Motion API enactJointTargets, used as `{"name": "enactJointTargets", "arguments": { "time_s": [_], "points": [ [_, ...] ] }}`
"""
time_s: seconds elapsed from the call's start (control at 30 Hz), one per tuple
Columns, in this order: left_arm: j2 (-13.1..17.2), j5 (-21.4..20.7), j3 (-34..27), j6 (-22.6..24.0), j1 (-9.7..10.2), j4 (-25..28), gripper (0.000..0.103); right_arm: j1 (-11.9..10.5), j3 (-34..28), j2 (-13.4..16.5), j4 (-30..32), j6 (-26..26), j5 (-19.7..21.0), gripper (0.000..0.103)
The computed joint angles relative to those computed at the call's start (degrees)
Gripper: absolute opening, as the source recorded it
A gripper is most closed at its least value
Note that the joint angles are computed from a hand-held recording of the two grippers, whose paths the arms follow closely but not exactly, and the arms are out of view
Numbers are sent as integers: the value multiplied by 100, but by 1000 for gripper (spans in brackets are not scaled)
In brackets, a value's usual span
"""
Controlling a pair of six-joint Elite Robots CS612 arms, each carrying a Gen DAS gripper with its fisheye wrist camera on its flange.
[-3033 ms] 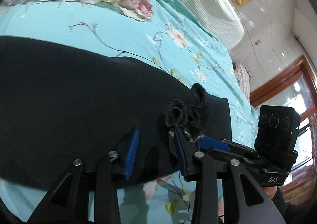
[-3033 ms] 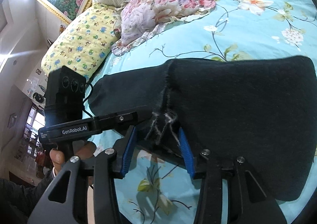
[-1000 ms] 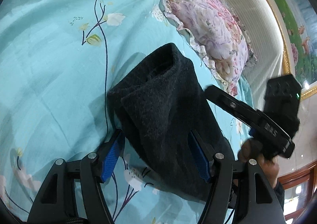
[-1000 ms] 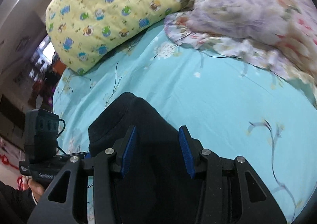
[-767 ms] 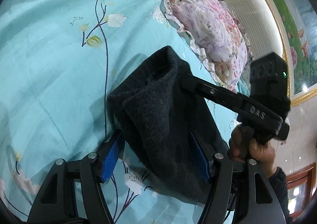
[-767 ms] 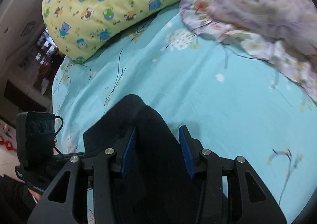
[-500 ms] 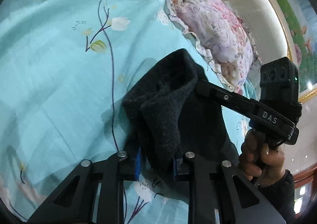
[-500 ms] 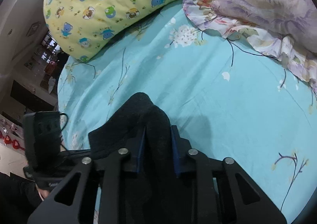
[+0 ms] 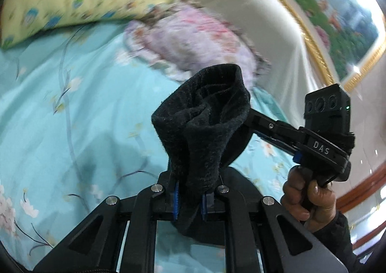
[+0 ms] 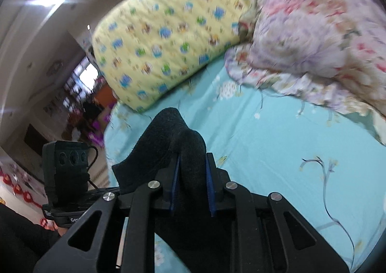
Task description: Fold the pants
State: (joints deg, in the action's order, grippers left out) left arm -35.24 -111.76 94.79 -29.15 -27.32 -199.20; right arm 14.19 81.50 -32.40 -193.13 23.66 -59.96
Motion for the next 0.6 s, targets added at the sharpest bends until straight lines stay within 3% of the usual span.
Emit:
{"name": "enactJointTargets", "arguments": {
  "time_s": [0.27, 0.6],
  "points": [
    [-253, 16, 222, 493, -357, -151, 11, -144, 1049, -383, -1498, 616, -278, 21],
    [-468, -58, 400, 1159, -857, 35, 11, -339, 2115, -546, -3092, 1413, -707, 20]
  ]
}}
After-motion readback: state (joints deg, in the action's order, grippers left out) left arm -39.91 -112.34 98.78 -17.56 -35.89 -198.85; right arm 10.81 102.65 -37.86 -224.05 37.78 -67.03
